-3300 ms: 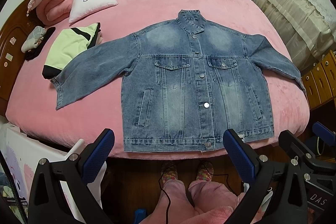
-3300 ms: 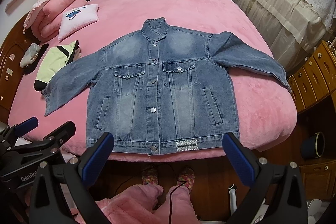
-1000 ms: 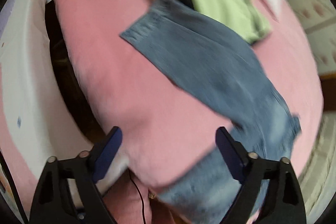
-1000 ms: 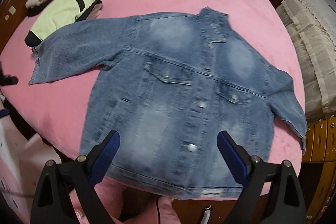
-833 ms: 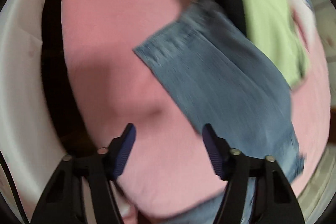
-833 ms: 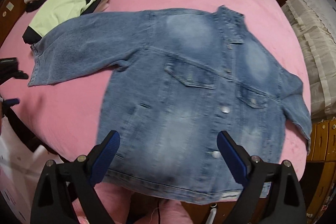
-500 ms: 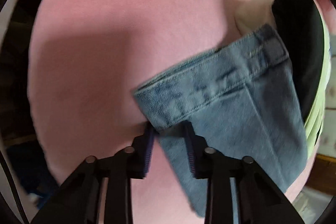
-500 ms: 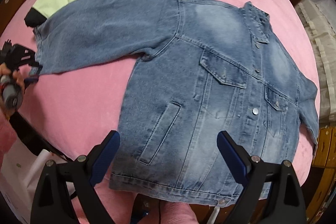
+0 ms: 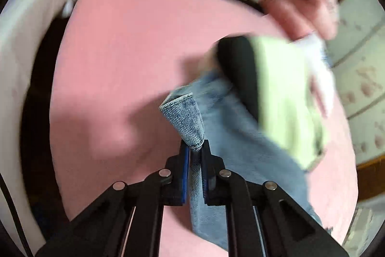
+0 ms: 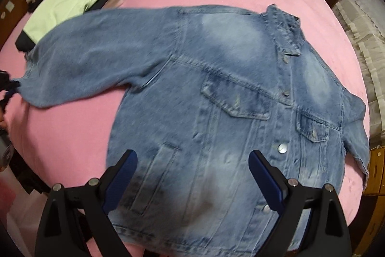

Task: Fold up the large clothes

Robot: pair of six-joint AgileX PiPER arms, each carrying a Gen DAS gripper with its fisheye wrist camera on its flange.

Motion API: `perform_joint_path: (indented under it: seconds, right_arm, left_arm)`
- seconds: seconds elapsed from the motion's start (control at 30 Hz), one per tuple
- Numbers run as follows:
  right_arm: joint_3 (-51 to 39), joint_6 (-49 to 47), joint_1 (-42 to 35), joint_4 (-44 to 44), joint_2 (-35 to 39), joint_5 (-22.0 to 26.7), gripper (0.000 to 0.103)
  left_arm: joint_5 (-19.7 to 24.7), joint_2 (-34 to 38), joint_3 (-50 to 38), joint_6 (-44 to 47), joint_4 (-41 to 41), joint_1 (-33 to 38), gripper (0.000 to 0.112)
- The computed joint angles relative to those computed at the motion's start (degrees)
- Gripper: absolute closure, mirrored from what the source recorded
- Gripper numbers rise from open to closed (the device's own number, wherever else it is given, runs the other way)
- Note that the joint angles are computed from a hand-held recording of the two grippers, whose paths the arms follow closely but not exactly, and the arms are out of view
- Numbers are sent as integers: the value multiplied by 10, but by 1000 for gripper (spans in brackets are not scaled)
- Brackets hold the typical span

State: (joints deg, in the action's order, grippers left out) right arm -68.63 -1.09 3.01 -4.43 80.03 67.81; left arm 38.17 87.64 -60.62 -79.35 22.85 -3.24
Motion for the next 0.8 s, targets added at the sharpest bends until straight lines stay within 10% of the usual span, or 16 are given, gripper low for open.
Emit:
perform_joint_path:
  seconds: [0.3,0.6,0.8]
  right_arm:
    - [-48,-188,-216,98,21,-6,9]
    - [-127,-278,-397,187,110,-34,9]
    - [-112,-300,-448,199,163,-104,9]
  left_arm:
    - [211,-53,-180,-111,198,-301,105]
    - [157,203,-482,84,102,-422,105]
    - [226,430,-741,238,3,-436,105]
